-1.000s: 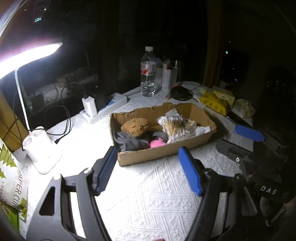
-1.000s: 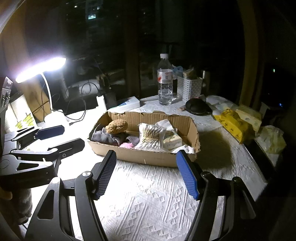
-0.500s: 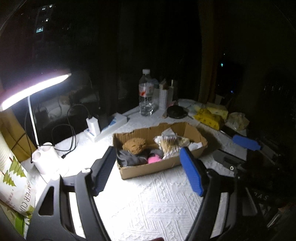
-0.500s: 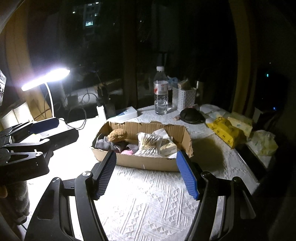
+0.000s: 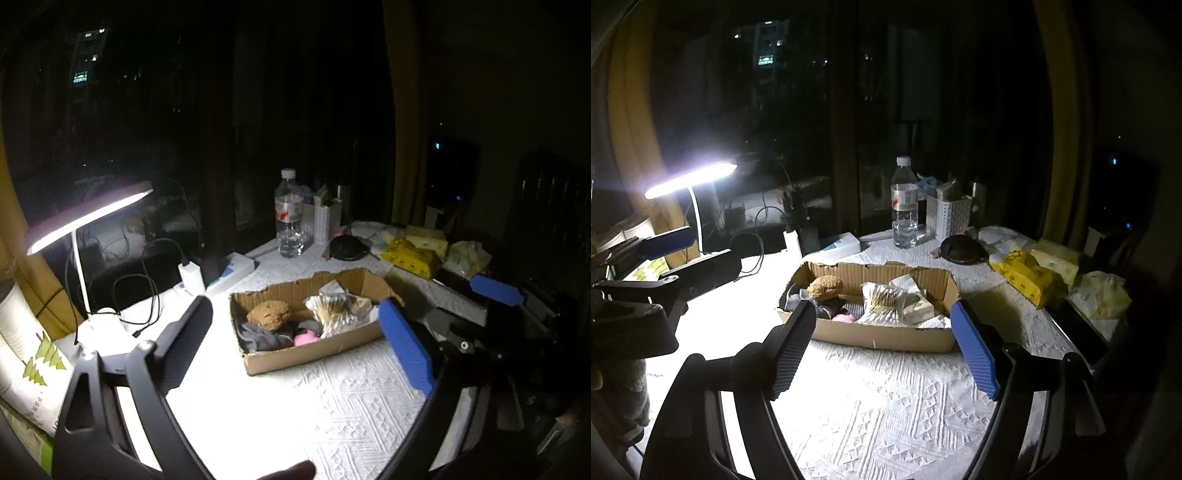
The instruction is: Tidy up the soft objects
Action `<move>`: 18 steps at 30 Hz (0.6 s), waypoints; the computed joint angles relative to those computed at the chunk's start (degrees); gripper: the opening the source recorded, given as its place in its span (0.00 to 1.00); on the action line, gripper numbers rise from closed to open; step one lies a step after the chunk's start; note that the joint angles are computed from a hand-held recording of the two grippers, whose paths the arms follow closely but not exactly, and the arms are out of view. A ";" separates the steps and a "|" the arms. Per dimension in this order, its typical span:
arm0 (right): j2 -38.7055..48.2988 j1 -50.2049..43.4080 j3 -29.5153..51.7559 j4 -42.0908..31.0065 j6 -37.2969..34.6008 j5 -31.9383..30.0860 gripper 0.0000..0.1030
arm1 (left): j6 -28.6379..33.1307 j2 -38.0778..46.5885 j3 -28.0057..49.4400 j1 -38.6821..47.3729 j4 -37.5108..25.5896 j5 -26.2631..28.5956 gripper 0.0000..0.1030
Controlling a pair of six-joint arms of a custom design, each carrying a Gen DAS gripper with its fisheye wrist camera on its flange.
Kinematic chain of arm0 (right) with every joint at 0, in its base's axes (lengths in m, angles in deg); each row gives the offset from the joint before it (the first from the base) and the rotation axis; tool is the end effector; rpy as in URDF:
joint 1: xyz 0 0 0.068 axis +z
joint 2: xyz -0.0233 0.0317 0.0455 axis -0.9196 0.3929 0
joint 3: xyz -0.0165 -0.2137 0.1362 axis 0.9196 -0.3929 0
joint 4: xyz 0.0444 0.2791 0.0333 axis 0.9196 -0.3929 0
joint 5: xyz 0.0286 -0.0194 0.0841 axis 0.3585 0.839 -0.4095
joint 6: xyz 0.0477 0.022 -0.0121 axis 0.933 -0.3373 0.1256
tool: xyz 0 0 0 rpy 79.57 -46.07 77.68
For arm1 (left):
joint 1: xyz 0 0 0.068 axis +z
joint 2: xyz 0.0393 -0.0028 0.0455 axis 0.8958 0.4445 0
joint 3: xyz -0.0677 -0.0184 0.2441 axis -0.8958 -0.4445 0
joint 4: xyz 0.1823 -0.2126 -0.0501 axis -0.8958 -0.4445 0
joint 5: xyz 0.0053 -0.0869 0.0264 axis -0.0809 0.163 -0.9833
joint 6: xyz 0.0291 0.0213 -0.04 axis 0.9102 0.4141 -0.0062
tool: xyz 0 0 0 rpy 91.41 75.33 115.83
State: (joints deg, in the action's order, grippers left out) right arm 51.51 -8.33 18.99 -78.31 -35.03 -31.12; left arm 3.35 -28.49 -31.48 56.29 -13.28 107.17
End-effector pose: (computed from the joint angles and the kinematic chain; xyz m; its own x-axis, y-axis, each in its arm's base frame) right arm 0.1892 0.2564 0.1697 -0.4459 -0.0212 -0.8948 0.0135 0.9994 -0.0305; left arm 0.2527 -0.0442 0.2090 -0.3888 0.1749 -0.9046 0.4656 0.8845 -0.0291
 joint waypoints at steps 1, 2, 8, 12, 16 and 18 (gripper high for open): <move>-0.17 0.17 0.06 -0.22 0.17 0.34 0.76 | 0.12 -0.35 -0.01 0.13 -0.18 0.19 0.91; -0.32 0.30 0.08 -0.42 0.31 0.60 0.76 | 0.13 -0.53 0.00 0.14 -0.22 0.24 0.91; -1.16 1.14 0.13 -1.51 1.10 2.06 0.76 | 0.15 -2.89 -0.72 0.38 -0.44 0.21 0.92; -1.36 1.56 0.33 -2.07 1.63 2.82 0.76 | 0.09 -3.90 -0.81 0.79 -0.51 0.21 0.92; -1.81 2.00 0.36 -2.76 2.21 3.68 0.76 | 0.00 -4.91 -0.94 1.35 -0.98 0.76 0.92; -1.96 2.17 0.40 -2.96 2.35 4.00 0.76 | -0.02 -5.41 -1.00 1.57 -1.19 1.07 0.92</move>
State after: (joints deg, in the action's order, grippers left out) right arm 49.54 -6.16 19.40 -81.28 -32.68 -27.12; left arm 3.33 -33.90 -32.49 57.85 -14.47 108.24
